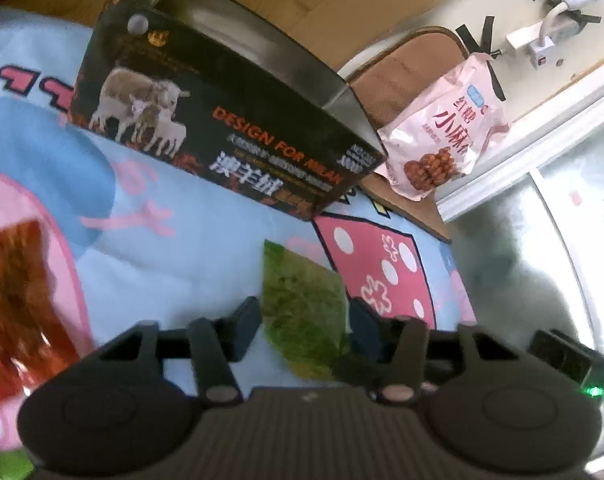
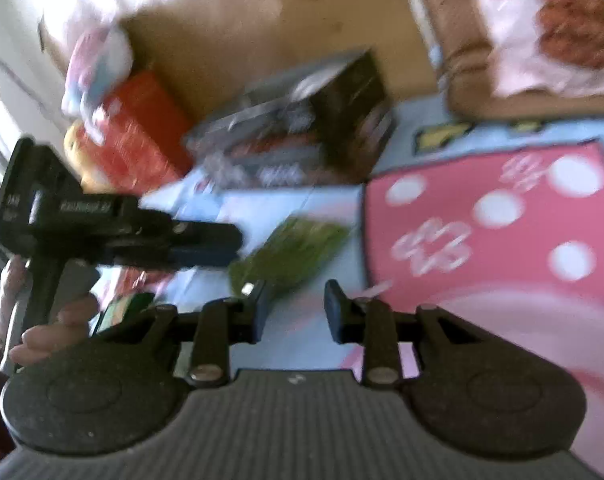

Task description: Organize snacks

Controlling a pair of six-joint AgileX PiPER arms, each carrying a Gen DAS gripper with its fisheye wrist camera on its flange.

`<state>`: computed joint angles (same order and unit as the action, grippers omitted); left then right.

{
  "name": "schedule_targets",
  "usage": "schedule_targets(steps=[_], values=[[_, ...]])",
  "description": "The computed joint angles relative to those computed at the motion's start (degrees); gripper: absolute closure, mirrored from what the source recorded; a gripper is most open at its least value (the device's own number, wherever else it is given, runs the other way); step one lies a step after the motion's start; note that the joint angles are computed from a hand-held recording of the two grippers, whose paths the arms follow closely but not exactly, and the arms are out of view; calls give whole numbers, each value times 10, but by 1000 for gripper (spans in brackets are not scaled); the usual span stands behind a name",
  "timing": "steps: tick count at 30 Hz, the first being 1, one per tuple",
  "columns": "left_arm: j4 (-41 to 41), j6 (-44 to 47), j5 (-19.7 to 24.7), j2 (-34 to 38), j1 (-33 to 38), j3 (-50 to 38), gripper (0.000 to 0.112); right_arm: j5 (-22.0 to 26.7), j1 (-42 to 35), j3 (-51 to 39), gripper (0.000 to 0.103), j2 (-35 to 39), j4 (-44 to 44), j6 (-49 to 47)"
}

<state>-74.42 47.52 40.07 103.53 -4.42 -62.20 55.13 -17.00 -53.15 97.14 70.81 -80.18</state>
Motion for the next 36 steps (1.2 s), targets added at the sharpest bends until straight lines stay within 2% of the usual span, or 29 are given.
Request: schedule_targets(steps=[1,3,4,5,6,8,13,18,21,24,26,28,30,32,34,36], values=[[11,-13,1,-1,-2,1,84,-21,18,15,69,-9,22,-23],[2,-10,-18,-11,-4,15,84,-70,53,30,72,-26,41,-35],[-4,-5,-21,-19,-1,23,85,-75,61,32,72,-30,45,-36],[-13,6,-8,-27,9,28,94,-66,58,32,75,-31,51,-41],[-18,12,-1,-35,15,32,95,-35,48,27,92,-28,51,-43],[-27,27,-2,-59,19,35,95,-25,39,33,92,-46,72,-69],[-33,40,-33,-82,15,4,95,-46,56,14,92,-70,134,-120],[-37,30,-37,-69,24,-53,94,-80,86,-26,92,-56,181,-163],[-17,8,-43,-26,13,-125,91,-82,100,-68,93,-16,200,-174],[68,-80,-63,27,-9,-202,91,-155,135,-112,92,23,225,-192],[65,-86,-71,37,-10,-209,90,-194,143,-145,91,51,219,-171],[12,-39,-61,29,0,-189,89,-189,127,-168,90,69,208,-129],[-24,6,-66,7,8,-158,85,-163,101,-173,89,74,213,-104],[-28,22,-71,-15,17,-130,83,-122,73,-162,89,68,224,-104],[-21,24,-58,-27,30,-110,78,-83,49,-145,89,57,213,-107],[29,-7,-53,-43,39,-86,66,-31,30,-143,83,58,163,-74]])
